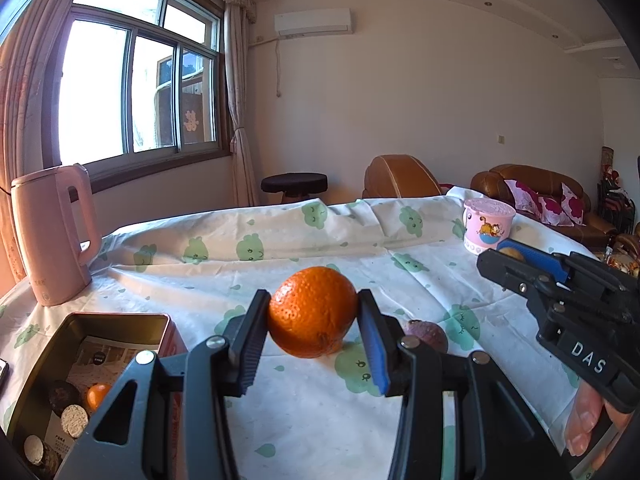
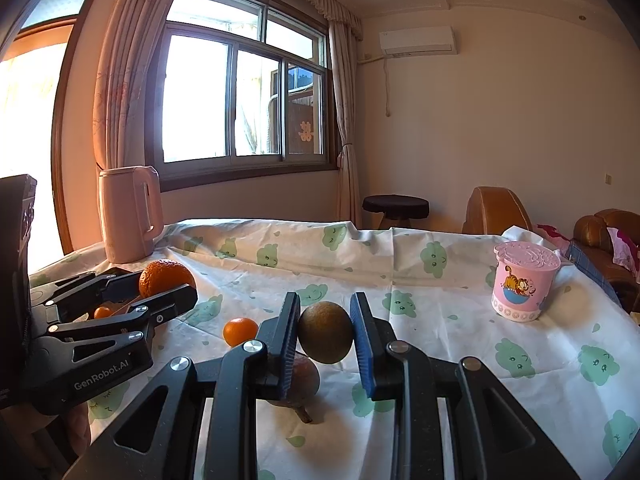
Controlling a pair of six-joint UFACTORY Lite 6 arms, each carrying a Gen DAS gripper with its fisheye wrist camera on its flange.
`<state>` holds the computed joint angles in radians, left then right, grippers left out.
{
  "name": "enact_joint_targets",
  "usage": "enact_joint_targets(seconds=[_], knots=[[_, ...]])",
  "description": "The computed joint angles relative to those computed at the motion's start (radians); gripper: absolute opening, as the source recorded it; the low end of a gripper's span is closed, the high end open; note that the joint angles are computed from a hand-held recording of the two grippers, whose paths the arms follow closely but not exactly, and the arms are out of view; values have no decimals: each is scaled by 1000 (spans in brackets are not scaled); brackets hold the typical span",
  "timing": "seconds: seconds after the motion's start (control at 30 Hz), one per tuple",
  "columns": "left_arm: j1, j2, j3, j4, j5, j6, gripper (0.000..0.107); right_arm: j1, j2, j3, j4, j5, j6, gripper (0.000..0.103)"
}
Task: Organize fruits
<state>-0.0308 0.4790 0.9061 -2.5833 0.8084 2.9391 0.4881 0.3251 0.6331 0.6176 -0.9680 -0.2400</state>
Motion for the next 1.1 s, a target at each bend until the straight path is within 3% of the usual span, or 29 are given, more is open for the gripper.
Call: enact_joint_targets(seconds=[0.7,1.1], knots=[[11,-40,-79,-79,97,65,46,24,-29,-50,-12,-66,26,28],[29,-52,-92,-54,101,44,46,33,-25,-48,-14,-69,28,28]])
